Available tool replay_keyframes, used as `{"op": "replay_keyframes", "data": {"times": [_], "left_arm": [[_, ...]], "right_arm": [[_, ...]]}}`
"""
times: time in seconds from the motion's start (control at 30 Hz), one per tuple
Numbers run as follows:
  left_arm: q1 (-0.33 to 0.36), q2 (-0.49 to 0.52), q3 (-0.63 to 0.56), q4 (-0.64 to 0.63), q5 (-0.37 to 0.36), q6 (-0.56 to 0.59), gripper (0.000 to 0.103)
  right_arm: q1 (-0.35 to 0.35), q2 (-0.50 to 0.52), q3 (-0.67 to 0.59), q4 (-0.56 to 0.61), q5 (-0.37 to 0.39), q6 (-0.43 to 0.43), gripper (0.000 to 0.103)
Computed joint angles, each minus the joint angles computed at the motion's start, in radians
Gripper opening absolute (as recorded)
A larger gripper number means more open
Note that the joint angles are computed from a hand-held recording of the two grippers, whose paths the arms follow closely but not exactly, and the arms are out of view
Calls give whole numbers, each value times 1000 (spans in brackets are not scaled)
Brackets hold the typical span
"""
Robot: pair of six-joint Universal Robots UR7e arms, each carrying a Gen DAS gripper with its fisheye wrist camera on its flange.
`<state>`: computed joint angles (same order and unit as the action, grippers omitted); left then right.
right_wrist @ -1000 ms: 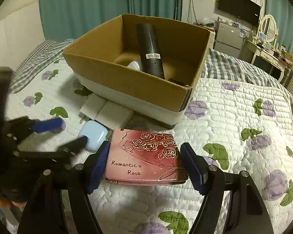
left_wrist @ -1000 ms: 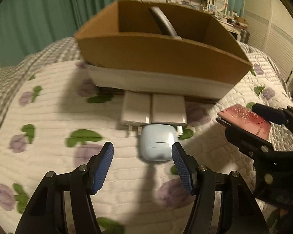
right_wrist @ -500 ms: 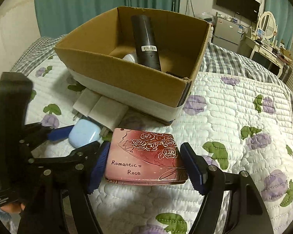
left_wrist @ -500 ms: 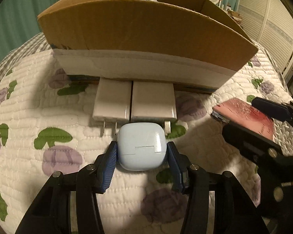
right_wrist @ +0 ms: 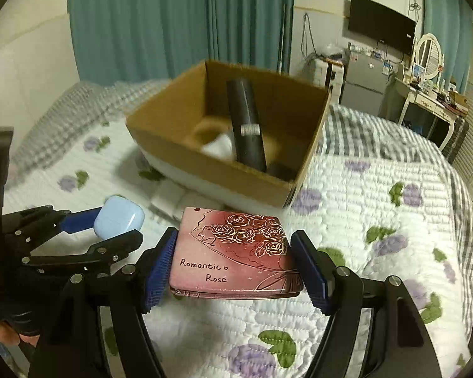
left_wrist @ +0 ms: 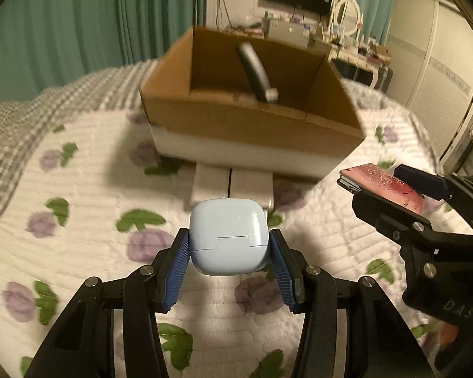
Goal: Organize rigid objects
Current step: 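Lower the card and earbud case into the box and open both tools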
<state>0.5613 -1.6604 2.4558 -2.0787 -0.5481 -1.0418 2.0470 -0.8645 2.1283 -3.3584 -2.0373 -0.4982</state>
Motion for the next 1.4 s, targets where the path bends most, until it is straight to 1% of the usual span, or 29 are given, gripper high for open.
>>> {"op": "replay_keyframes", "data": {"times": [0.03,0.13,0.2,0.27,0.33,0.4,0.43,0.5,0.63,0.67,0.73,0.83,0.93,1.0,1.07,1.17,1.23,1.4], "left_arm": [[-17,-11,-12,31,10,-15,51],[-31,-12,-49,26,49,23,51],[-24,1,-82,-27,64,96,51],[-3,40,-122,-93,87,170,51],[25,83,-157,-185,118,274,51],[56,129,-184,-288,130,377,51],[87,167,-208,-368,126,455,51],[129,215,-235,-459,115,539,51],[223,318,-291,-646,50,732,51],[240,337,-300,-682,38,768,51],[269,379,-321,-718,41,818,51],[301,414,-339,-762,37,864,51],[314,443,-346,-809,65,904,53],[315,453,-347,-813,91,913,54],[315,445,-346,-804,83,904,55],[311,418,-340,-764,72,849,55],[300,395,-329,-740,76,817,56],[280,354,-301,-758,68,824,57]], "right_arm": [[6,-11,-5,5,4,-3,72],[17,-40,-32,31,31,-4,72],[24,-46,-69,48,45,-11,72],[25,-41,-119,65,62,-26,72],[23,-24,-175,81,82,-43,72],[19,-2,-222,94,95,-56,72],[14,13,-251,104,104,-65,72],[2,49,-310,125,113,-89,72],[-32,95,-360,119,134,-144,72],[-43,101,-364,123,143,-144,72],[-65,115,-375,140,157,-136,72],[-81,134,-409,201,146,-129,72],[-84,154,-436,207,129,-152,72],[-87,152,-435,209,138,-145,72],[-90,148,-433,211,145,-133,72],[-85,154,-433,194,132,-138,72],[-84,162,-444,193,127,-135,72],[-81,204,-492,193,103,-144,72]]}}
